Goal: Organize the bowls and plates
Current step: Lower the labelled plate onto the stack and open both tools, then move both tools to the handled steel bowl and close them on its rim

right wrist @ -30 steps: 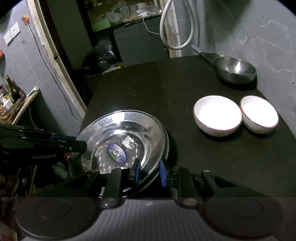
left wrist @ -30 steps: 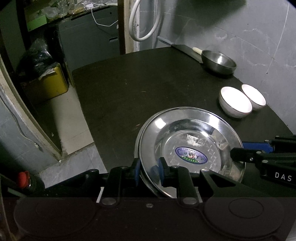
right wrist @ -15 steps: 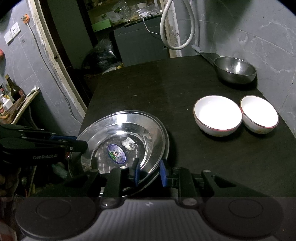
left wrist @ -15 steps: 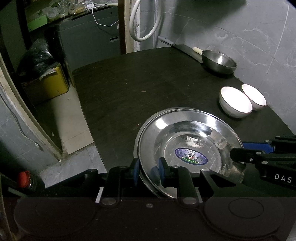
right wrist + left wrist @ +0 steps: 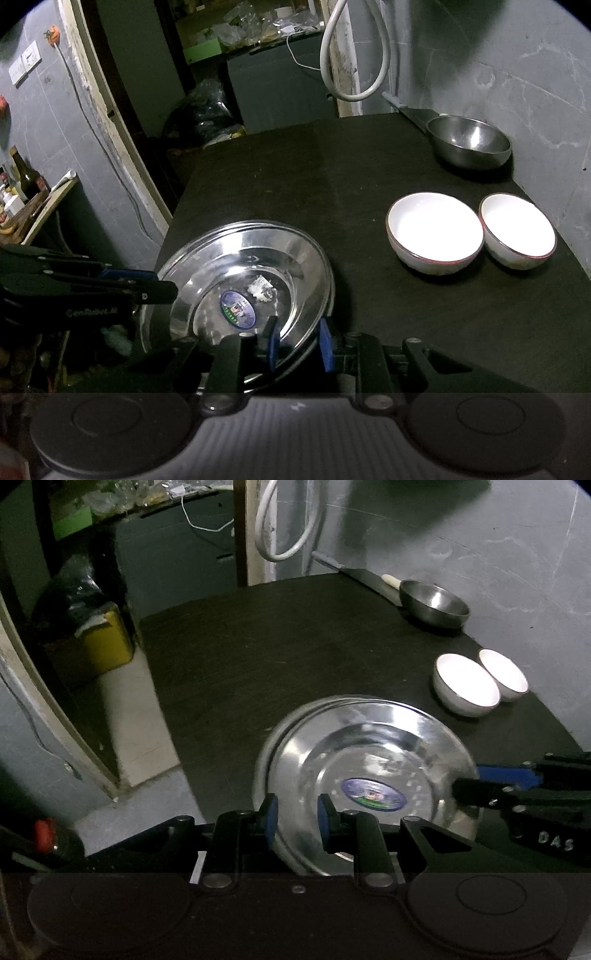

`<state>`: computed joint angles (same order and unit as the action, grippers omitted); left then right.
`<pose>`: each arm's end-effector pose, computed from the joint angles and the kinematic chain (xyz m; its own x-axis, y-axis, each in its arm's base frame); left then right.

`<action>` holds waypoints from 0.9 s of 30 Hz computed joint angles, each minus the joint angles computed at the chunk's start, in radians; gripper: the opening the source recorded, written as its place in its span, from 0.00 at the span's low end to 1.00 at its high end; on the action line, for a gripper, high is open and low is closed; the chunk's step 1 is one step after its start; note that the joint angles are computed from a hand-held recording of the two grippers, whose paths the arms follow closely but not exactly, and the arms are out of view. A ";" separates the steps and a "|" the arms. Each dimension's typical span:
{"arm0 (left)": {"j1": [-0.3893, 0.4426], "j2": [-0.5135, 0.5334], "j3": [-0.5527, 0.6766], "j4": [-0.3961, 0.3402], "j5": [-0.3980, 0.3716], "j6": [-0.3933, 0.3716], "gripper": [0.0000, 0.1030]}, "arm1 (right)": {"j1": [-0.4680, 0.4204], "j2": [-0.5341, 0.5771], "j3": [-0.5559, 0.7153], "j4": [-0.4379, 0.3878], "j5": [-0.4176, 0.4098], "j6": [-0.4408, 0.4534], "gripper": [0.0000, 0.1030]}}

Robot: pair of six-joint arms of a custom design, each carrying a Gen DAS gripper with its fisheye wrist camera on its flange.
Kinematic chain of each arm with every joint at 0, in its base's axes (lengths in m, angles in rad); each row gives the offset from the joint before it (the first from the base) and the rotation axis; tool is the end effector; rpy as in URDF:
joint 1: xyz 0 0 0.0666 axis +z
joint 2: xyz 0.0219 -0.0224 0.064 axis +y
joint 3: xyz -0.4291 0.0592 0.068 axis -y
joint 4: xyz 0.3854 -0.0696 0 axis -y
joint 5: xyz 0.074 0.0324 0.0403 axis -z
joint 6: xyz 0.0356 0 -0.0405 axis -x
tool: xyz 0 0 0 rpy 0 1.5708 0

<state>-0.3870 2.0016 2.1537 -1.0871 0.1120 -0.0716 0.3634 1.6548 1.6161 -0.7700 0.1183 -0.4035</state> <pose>0.6546 -0.2715 0.4624 -0.7120 0.3669 -0.5987 0.4887 0.8712 -0.0472 0.5495 0.2040 0.4583 -0.7305 0.1393 -0.6685 0.0109 0.9812 0.1926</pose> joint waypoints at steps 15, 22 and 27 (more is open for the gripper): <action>-0.018 0.000 0.013 0.050 -0.004 0.047 0.83 | -0.004 -0.018 -0.028 0.034 0.006 0.009 0.48; -0.032 0.061 0.114 0.073 0.002 0.097 0.99 | -0.046 -0.061 -0.071 0.089 0.037 -0.017 0.89; -0.046 0.213 0.398 -0.058 0.038 0.111 0.99 | -0.102 -0.084 -0.094 0.127 0.073 -0.047 0.98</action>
<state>-0.4335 2.2149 2.5517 -1.1451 0.1497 0.0399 0.2619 1.5706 1.5217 -0.6427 0.1914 -0.4501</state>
